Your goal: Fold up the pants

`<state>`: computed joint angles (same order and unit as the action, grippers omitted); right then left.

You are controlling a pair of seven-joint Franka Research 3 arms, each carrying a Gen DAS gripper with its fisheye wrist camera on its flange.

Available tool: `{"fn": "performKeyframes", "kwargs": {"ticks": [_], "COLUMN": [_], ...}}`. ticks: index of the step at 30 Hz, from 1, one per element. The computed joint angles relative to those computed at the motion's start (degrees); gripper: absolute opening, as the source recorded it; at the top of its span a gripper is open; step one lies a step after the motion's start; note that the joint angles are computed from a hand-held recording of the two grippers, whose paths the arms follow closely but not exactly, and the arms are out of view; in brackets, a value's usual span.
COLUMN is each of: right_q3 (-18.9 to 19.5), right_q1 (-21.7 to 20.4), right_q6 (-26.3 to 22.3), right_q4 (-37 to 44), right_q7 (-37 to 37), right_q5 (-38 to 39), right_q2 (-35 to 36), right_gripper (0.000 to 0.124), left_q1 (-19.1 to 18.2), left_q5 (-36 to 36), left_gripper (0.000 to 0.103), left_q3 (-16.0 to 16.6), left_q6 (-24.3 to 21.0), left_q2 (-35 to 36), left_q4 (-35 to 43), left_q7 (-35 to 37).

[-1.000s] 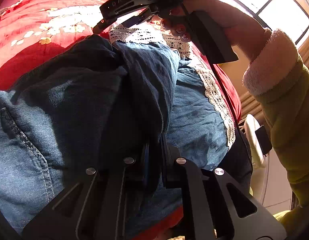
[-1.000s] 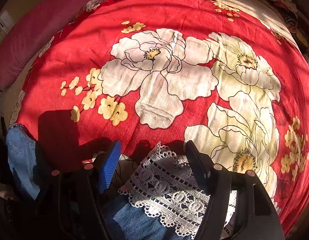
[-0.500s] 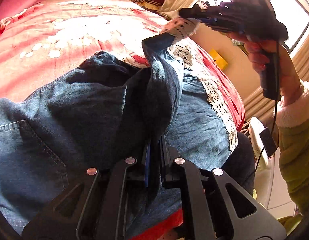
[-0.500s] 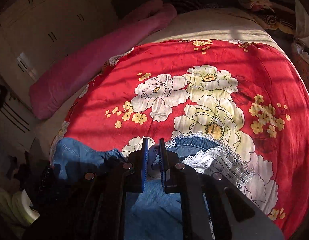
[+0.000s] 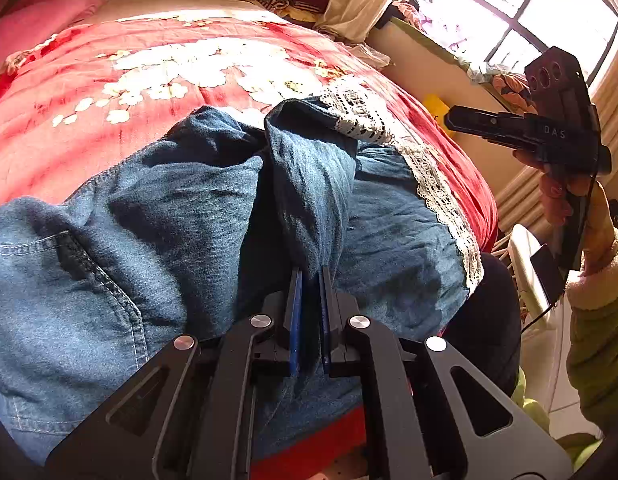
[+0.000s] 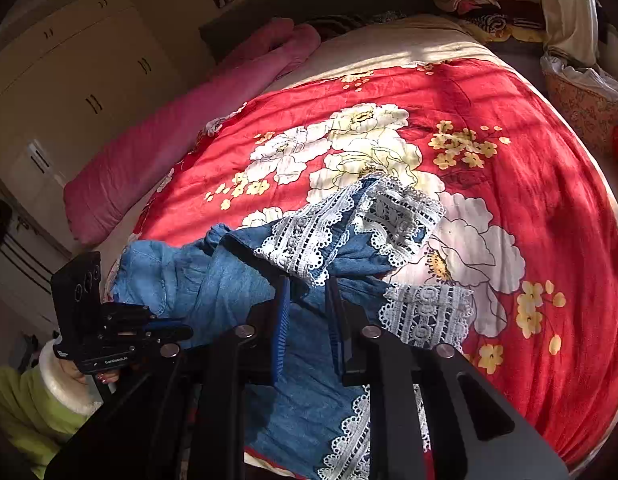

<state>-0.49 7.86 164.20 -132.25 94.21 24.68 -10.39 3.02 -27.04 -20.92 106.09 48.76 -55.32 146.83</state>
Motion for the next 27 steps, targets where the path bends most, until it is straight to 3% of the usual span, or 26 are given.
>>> {"fn": "performKeyframes", "kwargs": {"ticks": [2,8,11,12,16,20,27], "right_q3": [-0.7,-0.6,0.2,0.4,0.3,0.0,4.7], "right_q1": [1.0,0.7,0.1,0.1,1.2,2.8,-1.8], "right_q6": [-0.1,-2.0,-3.0,-2.3,0.1,3.6,0.7], "right_q4": [2.3,8.6,10.3,9.8,4.3,-6.1,-22.2], "right_q7": [-1.6,-6.5,-14.5,-15.1,-19.0,-16.5,-0.6], "right_q5": [3.1,12.7,21.5,21.8,26.2,24.3,12.5], "right_q2": [3.2,10.5,11.1,10.4,3.6,-7.8,-22.5], "right_gripper": [0.048,0.048,0.005,0.005,0.005,0.005,0.005], "left_q1": [0.0,-0.4,-0.8,-0.9,-0.7,-0.3,1.7], "left_q5": [0.2,0.6,1.1,1.2,1.7,2.1,1.3], "left_gripper": [0.003,0.003,0.003,0.003,0.003,0.003,0.003], "left_q3": [0.1,0.2,0.3,0.3,0.2,0.2,0.1], "left_q6": [0.8,0.8,0.7,0.9,1.7,2.1,5.6], "left_q2": [-1.0,-0.8,-0.3,-0.4,-1.3,-2.3,-7.2], "left_q4": [-1.8,-1.7,-1.1,-1.1,-2.5,-3.7,-12.2], "left_q7": [0.4,0.3,0.1,0.2,2.4,5.2,13.0]}}
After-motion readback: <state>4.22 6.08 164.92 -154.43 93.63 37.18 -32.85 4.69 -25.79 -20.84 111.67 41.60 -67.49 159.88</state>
